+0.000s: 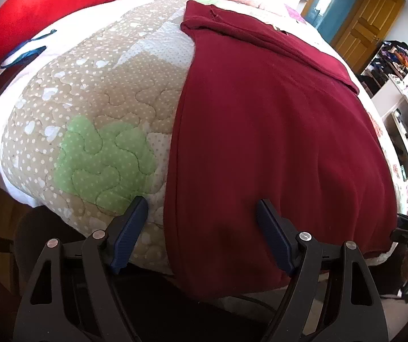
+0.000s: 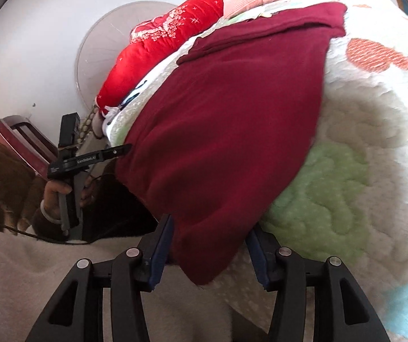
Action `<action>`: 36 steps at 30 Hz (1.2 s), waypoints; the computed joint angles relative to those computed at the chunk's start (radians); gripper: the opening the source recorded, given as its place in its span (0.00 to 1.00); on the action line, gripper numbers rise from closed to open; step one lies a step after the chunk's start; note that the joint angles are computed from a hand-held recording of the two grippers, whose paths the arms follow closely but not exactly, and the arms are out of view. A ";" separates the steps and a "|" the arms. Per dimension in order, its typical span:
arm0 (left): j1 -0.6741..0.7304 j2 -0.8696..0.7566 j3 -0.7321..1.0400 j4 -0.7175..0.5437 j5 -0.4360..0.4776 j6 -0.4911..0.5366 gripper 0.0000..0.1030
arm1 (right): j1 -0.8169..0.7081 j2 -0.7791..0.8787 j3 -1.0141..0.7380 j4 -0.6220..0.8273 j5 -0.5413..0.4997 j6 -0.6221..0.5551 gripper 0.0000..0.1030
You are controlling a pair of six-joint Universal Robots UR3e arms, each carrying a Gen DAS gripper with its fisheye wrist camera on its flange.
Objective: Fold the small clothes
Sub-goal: 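Grasp the end of the folded sweater strip with the left tool while the right tool grasps it too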
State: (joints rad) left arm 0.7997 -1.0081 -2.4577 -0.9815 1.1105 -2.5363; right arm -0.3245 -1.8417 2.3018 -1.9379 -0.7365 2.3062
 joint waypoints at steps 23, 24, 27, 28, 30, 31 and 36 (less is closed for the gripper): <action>-0.172 -0.480 0.610 -0.148 -0.247 -0.118 0.08 | 0.067 0.367 -0.433 0.014 0.396 0.017 0.19; -0.203 -0.571 0.699 -0.098 -0.255 -0.176 0.08 | 0.072 0.411 -0.472 -0.111 0.397 0.117 0.18; -0.279 -0.819 0.963 0.027 -0.225 -0.350 0.08 | 0.075 0.592 -0.659 -0.409 0.390 0.425 0.16; -0.303 -0.896 1.067 0.024 -0.199 -0.392 0.08 | 0.084 0.658 -0.747 -0.502 0.348 0.555 0.16; -0.359 -1.072 1.275 0.083 -0.129 -0.500 0.08 | 0.105 0.816 -0.953 -0.643 0.252 0.755 0.16; -0.382 -1.156 1.380 0.096 -0.083 -0.553 0.08 | 0.119 0.889 -1.058 -0.680 0.177 0.848 0.16; -0.390 -1.386 1.708 -0.047 -0.038 -0.607 0.11 | 0.162 1.194 -1.528 -0.513 -0.049 1.077 0.53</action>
